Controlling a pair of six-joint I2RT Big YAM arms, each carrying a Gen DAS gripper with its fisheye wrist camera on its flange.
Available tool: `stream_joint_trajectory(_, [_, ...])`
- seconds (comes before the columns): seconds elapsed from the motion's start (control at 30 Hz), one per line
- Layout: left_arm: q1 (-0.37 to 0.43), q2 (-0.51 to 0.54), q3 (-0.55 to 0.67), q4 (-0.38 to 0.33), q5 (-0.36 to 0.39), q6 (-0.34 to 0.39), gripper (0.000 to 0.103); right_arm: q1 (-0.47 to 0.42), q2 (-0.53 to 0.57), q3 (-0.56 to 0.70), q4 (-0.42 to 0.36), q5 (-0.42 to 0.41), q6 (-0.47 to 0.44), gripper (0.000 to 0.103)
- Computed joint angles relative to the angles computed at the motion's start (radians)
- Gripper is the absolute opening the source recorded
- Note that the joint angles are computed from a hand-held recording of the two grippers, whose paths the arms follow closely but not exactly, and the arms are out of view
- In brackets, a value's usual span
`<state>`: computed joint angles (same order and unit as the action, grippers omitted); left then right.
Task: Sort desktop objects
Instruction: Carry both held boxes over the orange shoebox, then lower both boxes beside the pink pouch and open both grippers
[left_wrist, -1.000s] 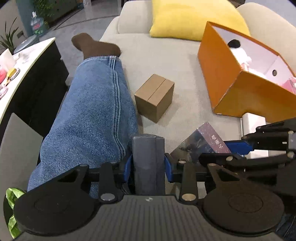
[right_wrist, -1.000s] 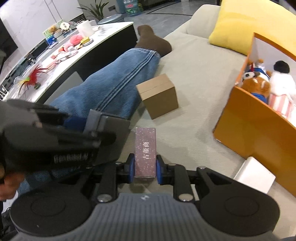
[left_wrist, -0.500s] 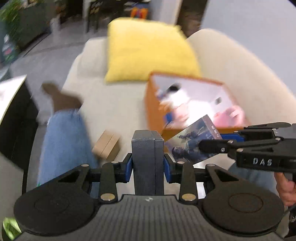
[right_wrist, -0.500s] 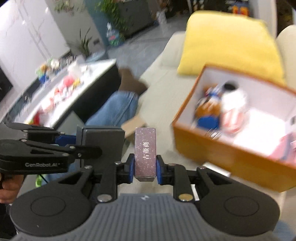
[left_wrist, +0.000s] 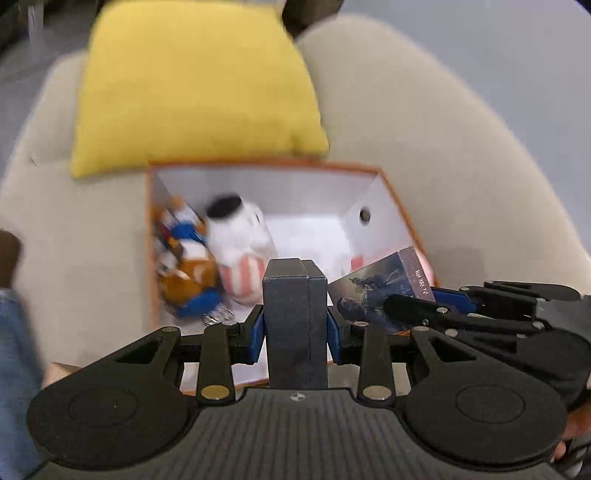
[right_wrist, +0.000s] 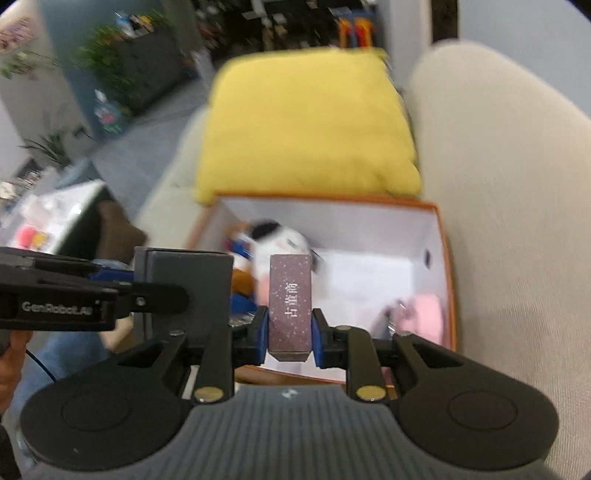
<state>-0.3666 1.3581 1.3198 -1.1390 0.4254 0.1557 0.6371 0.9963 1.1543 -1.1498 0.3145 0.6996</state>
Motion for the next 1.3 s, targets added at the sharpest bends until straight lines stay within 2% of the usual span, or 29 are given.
stream_joint_trajectory(0.1, [-0.021, 0.051, -0.014, 0.017, -0.007, -0.017, 0.038, -0.041, 0.022, -0.027, -0.016, -0.022, -0.003, 0.024])
stream_joint_trajectory(0.23, [-0.045, 0.133, 0.009, -0.013, 0.015, -0.022, 0.038, -0.075, 0.04, -0.039, -0.043, -0.048, -0.006, 0.024])
stream_joint_trajectory(0.37, [-0.067, 0.17, 0.008, -0.006, 0.024, -0.037, 0.038, -0.094, 0.053, -0.054, -0.052, -0.032, -0.013, 0.024])
stream_joint_trajectory(0.57, [-0.078, 0.184, 0.002, -0.007, 0.053, -0.127, 0.038, -0.112, 0.043, -0.06, -0.044, -0.058, -0.024, 0.025])
stream_joint_trajectory(0.77, [-0.088, 0.183, -0.017, 0.016, 0.04, -0.192, 0.038, -0.133, 0.042, -0.069, -0.043, -0.078, -0.041, 0.025])
stream_joint_trajectory(0.9, [-0.098, 0.196, -0.011, 0.021, 0.048, -0.232, 0.042, -0.143, 0.01, -0.085, -0.019, -0.078, -0.031, 0.025])
stream_joint_trajectory(0.97, [-0.095, 0.195, -0.011, 0.013, 0.084, -0.224, 0.047, -0.138, -0.002, -0.087, -0.016, -0.051, -0.031, 0.025])
stream_joint_trajectory(1.17, [-0.092, 0.176, -0.016, 0.017, 0.105, -0.193, 0.049, -0.145, -0.019, -0.101, -0.008, -0.033, -0.033, 0.025])
stream_joint_trajectory(1.23, [-0.091, 0.185, -0.013, 0.004, 0.114, -0.177, 0.039, -0.143, -0.025, -0.105, -0.002, -0.027, -0.032, 0.025])
stream_joint_trajectory(1.3, [-0.092, 0.193, -0.014, -0.002, 0.126, -0.172, 0.035, -0.144, -0.031, -0.11, 0.005, -0.032, -0.033, 0.025])
